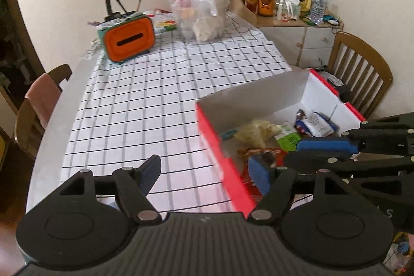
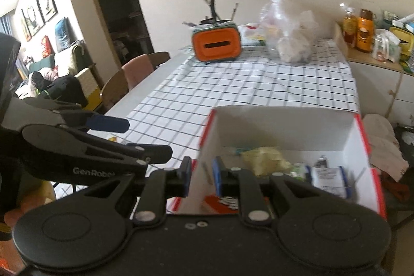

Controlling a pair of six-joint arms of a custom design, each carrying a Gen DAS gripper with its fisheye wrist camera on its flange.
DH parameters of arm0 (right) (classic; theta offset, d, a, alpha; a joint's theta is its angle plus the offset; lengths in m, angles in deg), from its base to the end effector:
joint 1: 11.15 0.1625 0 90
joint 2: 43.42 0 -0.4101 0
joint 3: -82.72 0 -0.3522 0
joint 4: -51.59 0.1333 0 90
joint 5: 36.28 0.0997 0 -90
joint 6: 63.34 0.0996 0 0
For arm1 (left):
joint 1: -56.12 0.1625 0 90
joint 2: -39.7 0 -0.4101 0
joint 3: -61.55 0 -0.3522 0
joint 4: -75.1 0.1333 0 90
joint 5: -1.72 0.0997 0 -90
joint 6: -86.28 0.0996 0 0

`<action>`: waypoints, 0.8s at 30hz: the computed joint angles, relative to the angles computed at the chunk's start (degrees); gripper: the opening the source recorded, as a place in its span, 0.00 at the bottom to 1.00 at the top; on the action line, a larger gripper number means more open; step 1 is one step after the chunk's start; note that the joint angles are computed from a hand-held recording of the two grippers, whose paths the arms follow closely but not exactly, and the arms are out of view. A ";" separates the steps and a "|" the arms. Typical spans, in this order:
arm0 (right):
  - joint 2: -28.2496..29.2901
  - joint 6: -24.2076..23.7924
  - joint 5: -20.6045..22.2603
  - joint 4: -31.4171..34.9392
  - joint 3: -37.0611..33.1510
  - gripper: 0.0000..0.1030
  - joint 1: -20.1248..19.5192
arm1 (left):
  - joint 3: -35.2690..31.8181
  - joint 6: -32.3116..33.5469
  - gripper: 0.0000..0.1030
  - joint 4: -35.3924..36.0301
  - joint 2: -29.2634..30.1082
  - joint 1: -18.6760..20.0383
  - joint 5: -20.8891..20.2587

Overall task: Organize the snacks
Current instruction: 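Move both tools back toward the black and blue packets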

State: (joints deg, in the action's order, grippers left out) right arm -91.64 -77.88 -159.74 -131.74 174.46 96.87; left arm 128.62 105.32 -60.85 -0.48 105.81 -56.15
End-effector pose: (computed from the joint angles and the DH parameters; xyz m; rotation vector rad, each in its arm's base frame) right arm 0.2776 -0.6000 0.2483 0.3464 -2.3642 1.1198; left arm -0.3426 -0.6918 0.2206 1.1758 2.3170 -0.5661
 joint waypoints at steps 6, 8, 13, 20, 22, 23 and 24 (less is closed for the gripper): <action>4.78 -0.17 0.32 0.77 -4.01 0.16 1.26 | 1.50 1.95 0.78 -0.94 -2.91 2.92 -0.78; 6.47 -0.51 0.35 1.84 -5.67 0.16 1.60 | 1.58 2.70 0.79 -0.96 -3.66 3.99 -0.85; 10.50 0.46 1.32 6.25 -10.39 0.16 2.12 | -0.18 2.45 0.80 1.16 -4.89 7.09 -1.33; 16.73 2.32 -0.18 11.02 -17.80 0.17 2.88 | -4.08 1.95 0.80 3.52 -4.66 11.09 1.40; 18.12 2.64 -0.14 12.41 -19.67 0.17 2.95 | -5.80 1.74 0.80 4.67 -4.22 12.24 1.90; 18.66 2.78 0.23 13.08 -20.41 0.17 2.95 | -6.75 1.58 0.80 5.17 -3.93 12.82 2.22; 19.26 2.86 0.25 13.77 -21.31 0.17 2.95 | -7.55 1.49 0.80 5.61 -3.65 13.29 2.52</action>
State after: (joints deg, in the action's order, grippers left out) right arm -72.39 -75.02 -159.49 -117.96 153.15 99.81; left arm 121.07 106.81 -55.24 -4.13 119.10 -53.63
